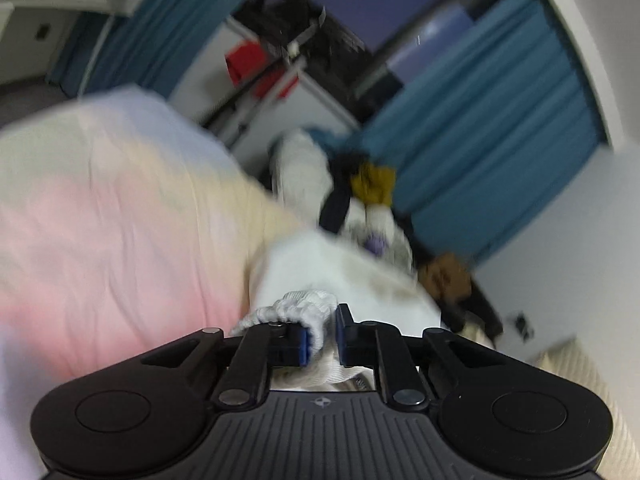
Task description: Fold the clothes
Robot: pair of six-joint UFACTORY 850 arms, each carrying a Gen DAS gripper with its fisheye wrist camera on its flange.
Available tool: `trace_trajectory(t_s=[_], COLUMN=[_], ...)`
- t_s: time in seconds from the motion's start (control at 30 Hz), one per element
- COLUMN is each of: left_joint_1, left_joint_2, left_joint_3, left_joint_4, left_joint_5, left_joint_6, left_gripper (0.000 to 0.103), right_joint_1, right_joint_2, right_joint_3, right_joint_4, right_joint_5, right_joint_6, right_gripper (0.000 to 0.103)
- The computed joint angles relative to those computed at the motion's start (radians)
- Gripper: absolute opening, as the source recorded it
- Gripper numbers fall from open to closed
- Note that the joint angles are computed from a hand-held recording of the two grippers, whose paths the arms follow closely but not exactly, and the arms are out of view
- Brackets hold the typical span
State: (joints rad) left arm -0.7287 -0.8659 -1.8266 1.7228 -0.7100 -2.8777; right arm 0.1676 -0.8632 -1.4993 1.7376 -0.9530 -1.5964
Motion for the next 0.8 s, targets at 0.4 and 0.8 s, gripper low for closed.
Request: trace_trajectory(t_s=[0.4, 0.8], left_joint_1=[0.159, 0.263], left_joint_2=[0.083, 0.001], left_joint_3=[-0.053, 0.096], left_joint_4=[-0.413, -0.48], left_joint_5=[-0.239, -0.112], left_joint_6=[0.697, 0.676], left_gripper=[0.011, 0.017], right_joint_1=[0.199, 0.298], right_joint_2=[-0.11, -0.384], right_joint_3=[-0.194, -0.575], right_joint_4=[0.093, -0.184], right_joint_5=[-0.189, -0.094], right_joint_6=[0.062, 0.311], right_gripper=[0.029, 0.031])
